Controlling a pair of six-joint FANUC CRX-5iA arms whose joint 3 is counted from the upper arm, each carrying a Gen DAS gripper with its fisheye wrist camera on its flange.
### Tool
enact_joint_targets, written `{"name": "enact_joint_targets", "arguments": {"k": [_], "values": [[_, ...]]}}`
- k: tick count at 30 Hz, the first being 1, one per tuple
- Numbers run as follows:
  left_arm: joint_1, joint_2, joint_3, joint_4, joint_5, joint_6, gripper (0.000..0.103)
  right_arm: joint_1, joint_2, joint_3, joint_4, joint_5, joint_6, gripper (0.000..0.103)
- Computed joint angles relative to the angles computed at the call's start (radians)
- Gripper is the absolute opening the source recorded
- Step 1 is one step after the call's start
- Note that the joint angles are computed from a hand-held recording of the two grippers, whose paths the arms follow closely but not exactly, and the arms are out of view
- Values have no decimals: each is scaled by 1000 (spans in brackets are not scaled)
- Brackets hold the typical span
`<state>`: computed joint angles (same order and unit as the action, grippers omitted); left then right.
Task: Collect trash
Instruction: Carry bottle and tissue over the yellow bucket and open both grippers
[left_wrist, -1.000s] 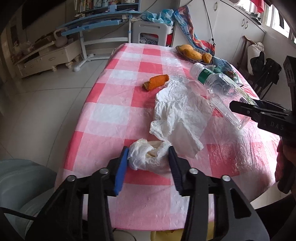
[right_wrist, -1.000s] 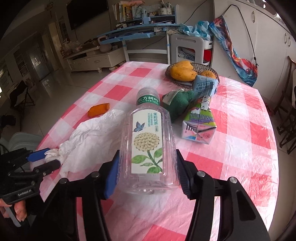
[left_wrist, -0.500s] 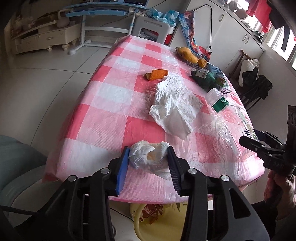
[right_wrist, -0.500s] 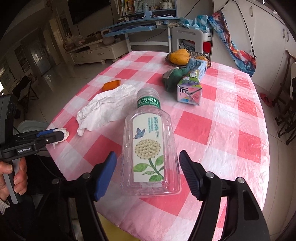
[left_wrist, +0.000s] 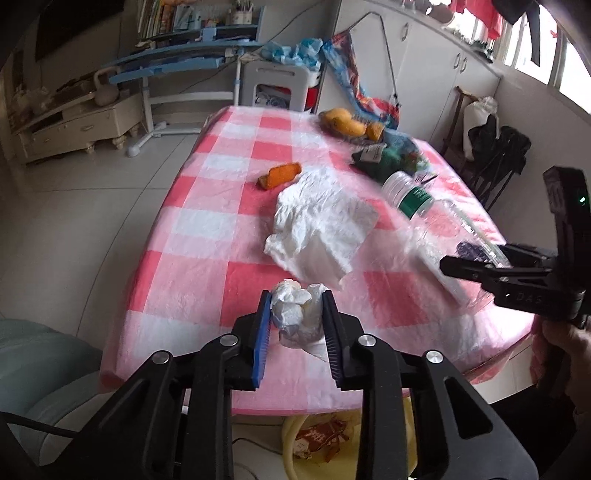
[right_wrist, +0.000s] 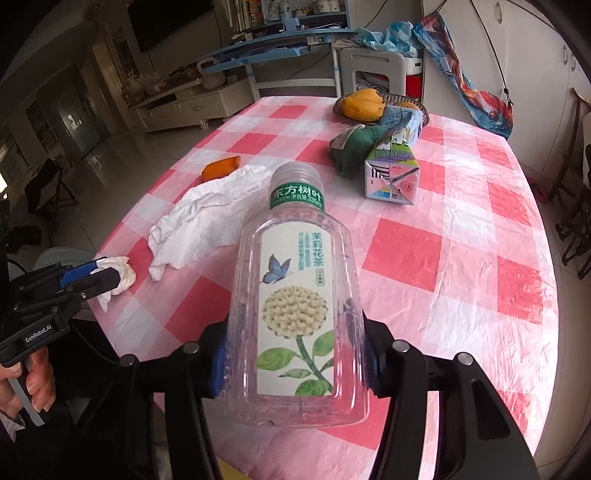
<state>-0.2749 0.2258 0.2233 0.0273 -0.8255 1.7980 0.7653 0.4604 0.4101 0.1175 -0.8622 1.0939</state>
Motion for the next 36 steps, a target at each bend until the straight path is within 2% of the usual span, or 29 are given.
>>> {"name": "enact_joint_targets", "arguments": {"k": [2, 5, 8, 13, 16, 19, 25, 33, 35, 36], "values": [[4, -50, -72, 59, 114, -41, 26, -5, -33, -36, -24, 46, -17, 54], [-4, -85, -113, 72, 181, -62, 26, -3, -86, -97, -41, 121, -44, 54], [-10, -111, -143, 93, 217, -78, 26, 5, -139, -160, -86, 181, -59, 54], [-20, -140, -173, 93, 236, -76, 26, 54, -229, -287, -53, 277, -126, 54], [-25, -161, -196, 92, 243, -67, 26, 81, -266, -339, -55, 298, -156, 54], [-29, -187, -223, 88, 250, -53, 26, 113, -294, -371, -82, 283, -146, 54], [-28, -227, -265, 91, 264, -43, 26, 174, -297, -358, -126, 178, -54, 54], [-32, -260, -301, 106, 263, -56, 26, 222, -203, -275, -80, 2, 19, 55], [-35, -261, -305, 111, 254, -60, 26, 237, -195, -299, 18, 6, -58, 56], [-35, -262, -309, 118, 250, -66, 26, 236, -203, -318, 51, 28, -97, 62]]}}
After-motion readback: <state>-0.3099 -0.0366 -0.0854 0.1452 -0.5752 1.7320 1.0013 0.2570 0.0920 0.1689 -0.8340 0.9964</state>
